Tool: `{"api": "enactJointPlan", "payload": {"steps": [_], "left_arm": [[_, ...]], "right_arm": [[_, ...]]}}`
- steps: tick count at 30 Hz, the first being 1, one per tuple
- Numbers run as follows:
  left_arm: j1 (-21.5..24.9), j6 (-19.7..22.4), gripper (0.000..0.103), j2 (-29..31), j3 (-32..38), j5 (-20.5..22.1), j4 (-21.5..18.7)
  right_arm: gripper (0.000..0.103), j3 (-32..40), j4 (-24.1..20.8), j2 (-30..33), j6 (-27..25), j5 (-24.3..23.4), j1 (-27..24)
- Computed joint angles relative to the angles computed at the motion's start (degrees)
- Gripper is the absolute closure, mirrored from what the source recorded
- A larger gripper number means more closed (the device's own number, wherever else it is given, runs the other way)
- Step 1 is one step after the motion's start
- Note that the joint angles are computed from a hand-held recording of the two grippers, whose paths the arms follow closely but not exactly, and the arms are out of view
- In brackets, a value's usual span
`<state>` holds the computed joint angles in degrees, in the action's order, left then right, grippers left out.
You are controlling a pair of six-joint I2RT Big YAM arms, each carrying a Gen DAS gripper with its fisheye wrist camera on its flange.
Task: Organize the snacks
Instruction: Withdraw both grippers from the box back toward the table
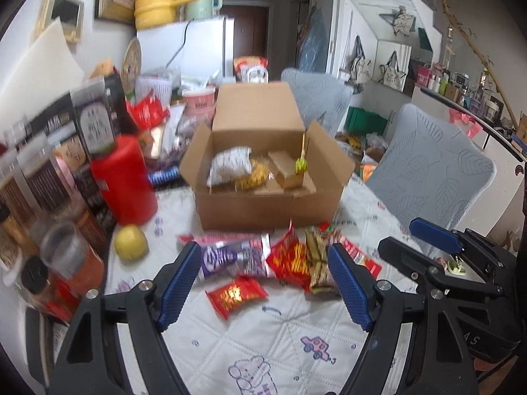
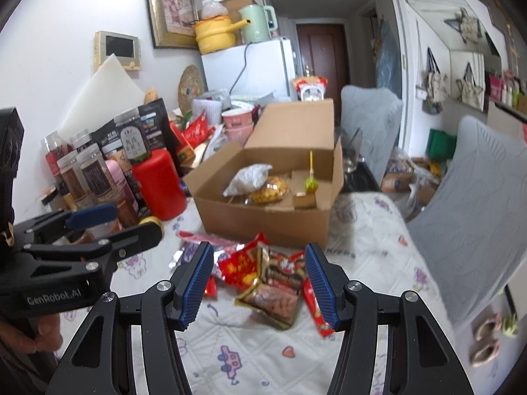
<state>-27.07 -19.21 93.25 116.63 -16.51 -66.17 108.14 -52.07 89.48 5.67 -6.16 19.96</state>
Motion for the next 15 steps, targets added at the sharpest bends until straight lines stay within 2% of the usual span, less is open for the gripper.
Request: {"api": "enactJointPlan", "payload": {"steps": [5, 12, 15], "left_arm": [[0.9, -3.2, 0.024, 0.4, -2.3, 2.4, -1.6], [2.0, -7.1, 0.024, 0.6, -5.6, 4.0, -1.1], [2.8, -8.6, 0.024, 1.2, -6.1, 5.2, -2.2]], "right_arm": [[0.045, -1.7, -1.3, 0.4, 0.8, -0.8, -0.6], [0.045, -2.9, -2.8, 1.3, 0.7, -2.2, -1.1], [0.045, -3.4, -2.9, 1.6, 0.8, -1.8, -1.2]]}}
